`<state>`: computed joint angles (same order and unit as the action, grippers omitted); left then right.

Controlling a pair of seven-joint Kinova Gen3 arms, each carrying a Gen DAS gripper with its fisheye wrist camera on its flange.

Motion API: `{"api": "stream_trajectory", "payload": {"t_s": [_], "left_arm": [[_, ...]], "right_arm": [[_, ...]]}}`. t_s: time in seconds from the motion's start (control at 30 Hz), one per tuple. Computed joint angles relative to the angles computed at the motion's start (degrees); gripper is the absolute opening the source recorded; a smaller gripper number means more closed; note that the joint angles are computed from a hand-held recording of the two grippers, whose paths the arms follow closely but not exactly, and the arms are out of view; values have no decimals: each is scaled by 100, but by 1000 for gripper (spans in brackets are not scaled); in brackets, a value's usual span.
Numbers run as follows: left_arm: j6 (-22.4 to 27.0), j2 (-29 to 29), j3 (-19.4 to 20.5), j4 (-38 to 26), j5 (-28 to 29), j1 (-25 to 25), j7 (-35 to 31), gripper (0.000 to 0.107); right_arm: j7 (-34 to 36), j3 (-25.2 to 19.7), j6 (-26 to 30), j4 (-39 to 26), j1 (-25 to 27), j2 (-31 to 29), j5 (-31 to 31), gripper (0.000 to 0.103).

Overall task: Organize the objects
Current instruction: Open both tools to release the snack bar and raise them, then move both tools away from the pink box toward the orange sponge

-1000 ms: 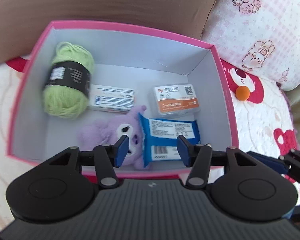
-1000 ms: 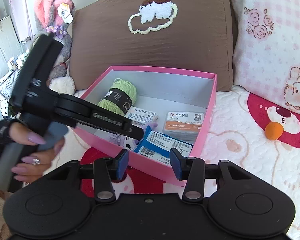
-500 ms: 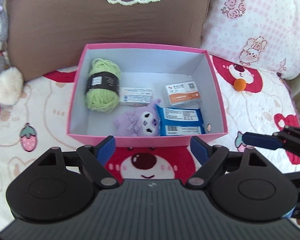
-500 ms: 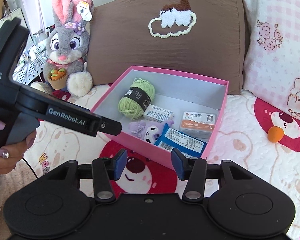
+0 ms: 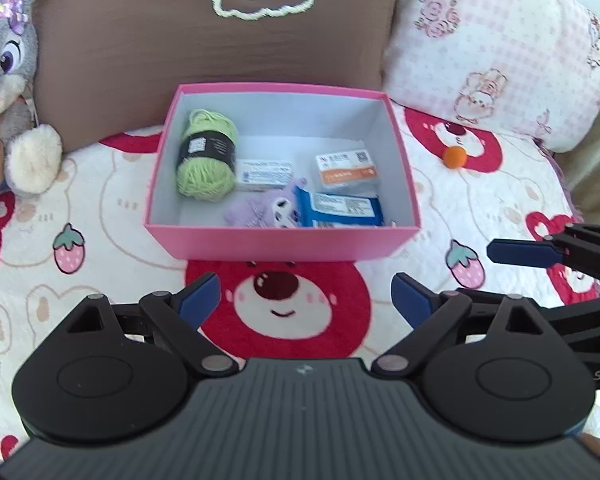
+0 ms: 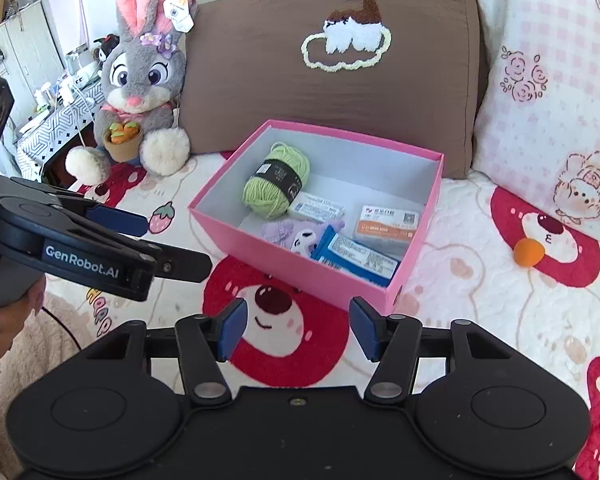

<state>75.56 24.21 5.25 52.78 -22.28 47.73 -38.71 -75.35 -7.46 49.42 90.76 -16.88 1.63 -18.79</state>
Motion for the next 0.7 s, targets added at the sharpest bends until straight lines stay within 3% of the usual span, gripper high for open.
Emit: {"api": "stream_trajectory", "payload": {"t_s": [0.13,0.2,0.37,0.53,0.7], "left_arm": [[-68,-15,92,-13,119,42,-86,94],[-163,-30,75,56,77,145,20,100],[-235,66,157,35,337,116,41,100],[-701,53,188,147,655,8,241,100],[-647,255,233,-228,825,4,-33,100]], "right_arm": [[19,16,63,119,-1,-200,138,64],[93,51,126,174,16,-297,133,70],[263,104,-127,575,49,-673,319,88],[428,278,-354,876,109,-929,293,88],[613,425,-664,1155,181,-1150,299,88]]}}
